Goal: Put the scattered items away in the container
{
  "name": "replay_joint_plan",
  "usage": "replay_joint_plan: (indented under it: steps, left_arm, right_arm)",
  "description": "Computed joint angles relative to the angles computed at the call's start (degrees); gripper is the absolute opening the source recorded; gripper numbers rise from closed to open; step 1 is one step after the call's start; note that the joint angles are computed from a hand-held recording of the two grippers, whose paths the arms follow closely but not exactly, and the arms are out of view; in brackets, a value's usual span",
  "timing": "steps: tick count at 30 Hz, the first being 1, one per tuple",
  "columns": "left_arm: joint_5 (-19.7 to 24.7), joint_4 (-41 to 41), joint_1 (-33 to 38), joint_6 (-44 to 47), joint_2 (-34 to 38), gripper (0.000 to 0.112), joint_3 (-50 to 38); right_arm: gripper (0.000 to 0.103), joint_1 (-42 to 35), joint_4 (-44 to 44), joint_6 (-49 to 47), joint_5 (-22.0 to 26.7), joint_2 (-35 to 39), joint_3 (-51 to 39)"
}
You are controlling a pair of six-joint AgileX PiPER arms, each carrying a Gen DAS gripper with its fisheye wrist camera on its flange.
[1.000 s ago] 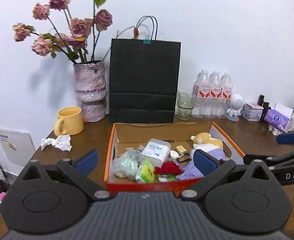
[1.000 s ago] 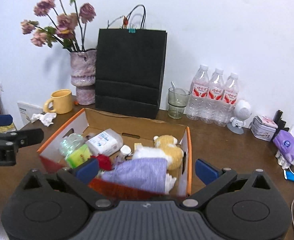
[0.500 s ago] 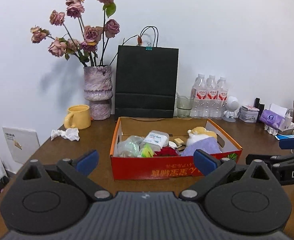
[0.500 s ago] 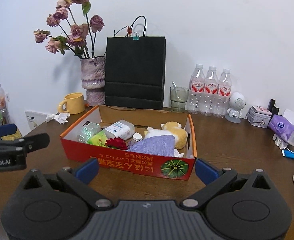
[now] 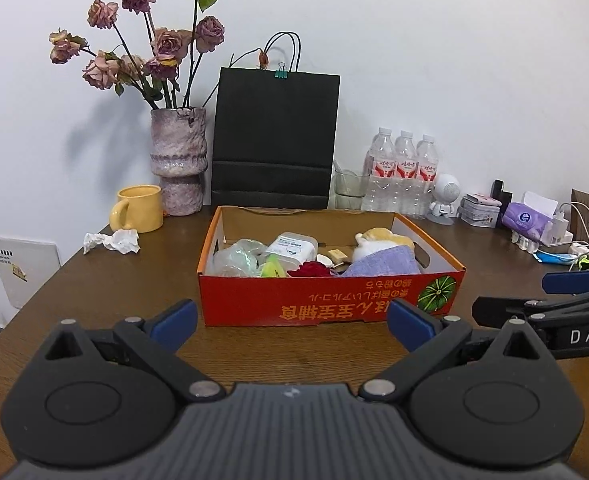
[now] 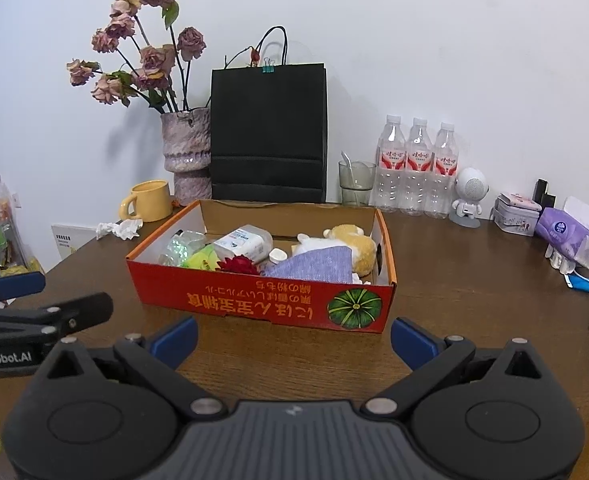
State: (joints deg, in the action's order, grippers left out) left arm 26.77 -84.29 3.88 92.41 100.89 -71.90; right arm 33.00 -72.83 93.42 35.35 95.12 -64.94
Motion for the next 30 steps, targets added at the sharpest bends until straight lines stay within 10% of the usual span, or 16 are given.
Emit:
replay_joint_plan:
  steps: [30]
  left_arm:
    - [0.37, 1.34, -0.46, -1.88, 0.09, 0.103, -0.43]
  right_arm:
    - [0.103, -0.39, -0.55, 1.54, -0.7, 0.97, -0.6]
